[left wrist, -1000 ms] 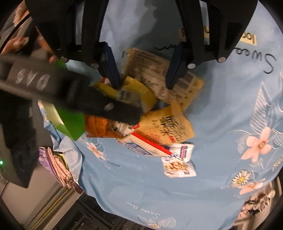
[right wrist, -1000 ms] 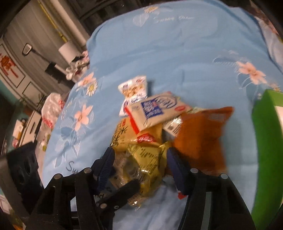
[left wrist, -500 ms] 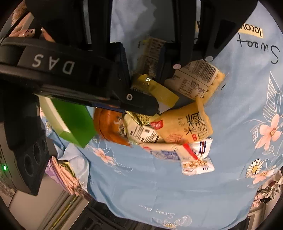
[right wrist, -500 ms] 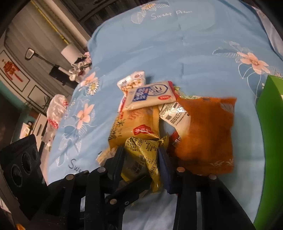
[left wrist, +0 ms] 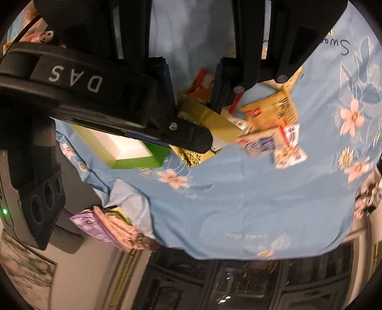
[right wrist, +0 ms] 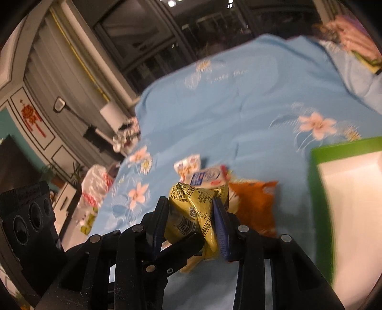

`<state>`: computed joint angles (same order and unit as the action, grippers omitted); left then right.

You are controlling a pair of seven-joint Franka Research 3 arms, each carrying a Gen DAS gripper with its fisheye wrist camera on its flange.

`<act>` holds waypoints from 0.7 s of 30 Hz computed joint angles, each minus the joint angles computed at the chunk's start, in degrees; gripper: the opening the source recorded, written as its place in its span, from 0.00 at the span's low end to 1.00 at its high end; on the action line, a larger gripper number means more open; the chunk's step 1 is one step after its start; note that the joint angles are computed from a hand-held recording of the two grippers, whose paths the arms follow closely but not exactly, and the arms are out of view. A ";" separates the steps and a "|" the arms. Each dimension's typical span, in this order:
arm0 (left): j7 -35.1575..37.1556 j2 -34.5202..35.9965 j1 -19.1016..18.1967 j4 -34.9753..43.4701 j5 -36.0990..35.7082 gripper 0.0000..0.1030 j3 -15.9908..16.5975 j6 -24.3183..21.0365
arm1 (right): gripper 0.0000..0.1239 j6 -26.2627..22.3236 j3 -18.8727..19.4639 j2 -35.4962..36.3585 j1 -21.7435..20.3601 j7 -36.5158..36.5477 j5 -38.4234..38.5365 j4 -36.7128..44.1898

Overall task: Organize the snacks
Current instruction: 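Carry the gold packet over the green box and open the right gripper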

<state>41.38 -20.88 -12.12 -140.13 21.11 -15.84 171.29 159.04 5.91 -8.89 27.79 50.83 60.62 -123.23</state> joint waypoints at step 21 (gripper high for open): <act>7.55 17.67 -6.65 18.56 2.10 0.28 -1.41 2.52 | 0.32 6.23 -6.69 -9.26 -3.44 -1.55 7.75 -8.10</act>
<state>48.93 -3.21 -18.77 -121.57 23.21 -17.25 173.81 165.27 -0.79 -18.15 24.35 49.29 68.37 -131.33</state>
